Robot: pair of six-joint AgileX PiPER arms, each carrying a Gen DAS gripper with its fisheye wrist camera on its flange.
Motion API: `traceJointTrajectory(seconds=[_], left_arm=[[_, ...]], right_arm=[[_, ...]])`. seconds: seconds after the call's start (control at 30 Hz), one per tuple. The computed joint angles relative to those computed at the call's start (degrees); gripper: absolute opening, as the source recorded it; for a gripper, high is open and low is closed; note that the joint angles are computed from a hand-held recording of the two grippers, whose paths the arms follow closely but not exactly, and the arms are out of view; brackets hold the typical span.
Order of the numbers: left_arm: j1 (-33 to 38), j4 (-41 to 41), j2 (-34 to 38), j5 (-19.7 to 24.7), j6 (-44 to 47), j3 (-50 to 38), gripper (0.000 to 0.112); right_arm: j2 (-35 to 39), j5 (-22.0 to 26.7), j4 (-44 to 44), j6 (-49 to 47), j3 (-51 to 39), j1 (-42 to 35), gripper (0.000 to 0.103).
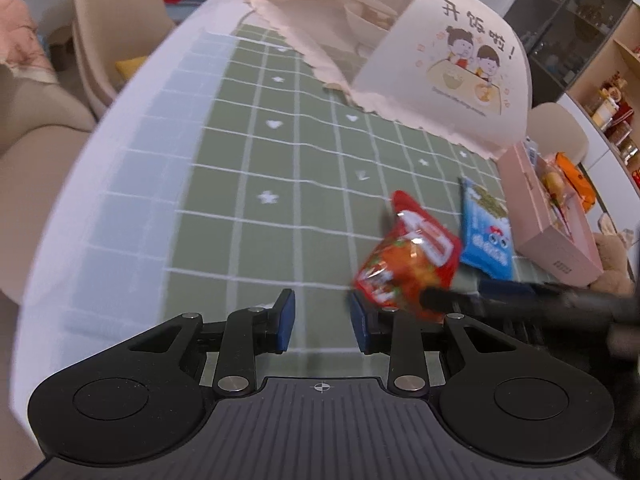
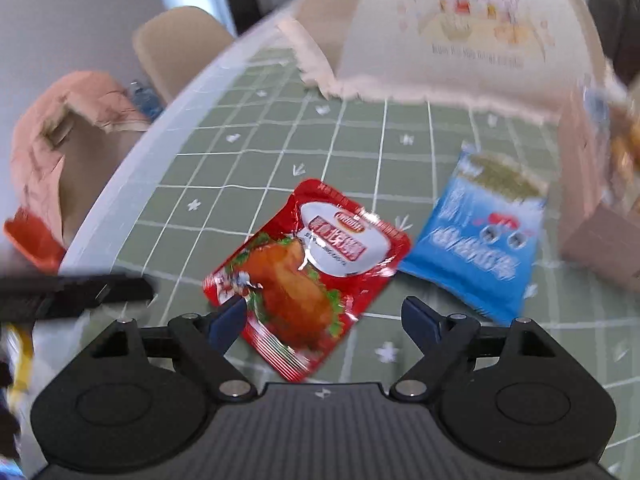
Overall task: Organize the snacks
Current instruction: 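Open the right gripper and move it to the red roast-duck pack, then grasp the red roast-duck pack with the right gripper and lift it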
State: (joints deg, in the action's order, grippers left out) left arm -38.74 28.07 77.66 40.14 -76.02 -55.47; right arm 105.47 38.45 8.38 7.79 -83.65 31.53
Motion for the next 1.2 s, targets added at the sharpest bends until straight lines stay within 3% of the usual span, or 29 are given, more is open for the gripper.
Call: traceJointTrajectory(seconds=[0.1,0.2,0.33,0.47,0.6,0.67,0.77,0.9,0.97,1.03,1.13,1.2], left_arm=[[1.45,-1.74,-5.95,0.81,6.43,4.47,0.034],[2.34,-2.69,-12.39,6.07,10.82,8.24,0.034],[6.74,-9.99,-23.84,8.93,16.71,15.34,0.034],[10.35,-16.3,-30.35,12.31,20.84,18.37,0.034],[12.36,-27.21,-32.95,8.03,25.21,19.82,0.034],[8.33,-29.92,-30.8,3.68,23.19,19.49,0.034],[-1.8,-27.37,-23.16,-3.94,16.02,16.31,0.034],[-7.91,-23.29,-11.98,-14.3,9.92,10.09,0.034],[-9.97,-19.58,-6.12,-15.65,8.13,5.06,0.034],[-10.29,-21.05,-0.91,-16.91,12.22,0.43,0.034],[-9.49,-22.4,7.1,-16.41,17.18,-7.92,0.034],[-8.92,-17.46,13.06,-15.19,14.97,-14.68,0.034]], right_arm=[[3.97,0.98,-2.57,7.83,-4.03,1.28,0.085],[5.62,0.4,-8.85,16.36,-5.57,3.46,0.09],[7.72,0.98,-14.11,22.77,-8.01,5.41,0.103],[10.42,3.14,-25.22,31.69,-11.01,8.58,0.103],[8.43,2.8,-27.65,26.71,-7.7,10.17,0.093],[4.65,0.55,-27.03,24.11,-2.5,10.39,0.087],[-3.17,-2.85,-25.77,20.92,8.18,9.92,0.083],[-13.31,-4.65,-29.46,21.53,20.44,8.32,0.075],[-17.74,-4.87,-29.66,21.0,25.31,5.19,0.074],[-20.38,-4.6,-30.2,20.87,28.38,1.61,0.074],[-23.34,-5.72,-30.77,20.06,32.35,-5.31,0.076],[-24.44,-6.62,-29.3,18.14,33.88,-9.8,0.078]])
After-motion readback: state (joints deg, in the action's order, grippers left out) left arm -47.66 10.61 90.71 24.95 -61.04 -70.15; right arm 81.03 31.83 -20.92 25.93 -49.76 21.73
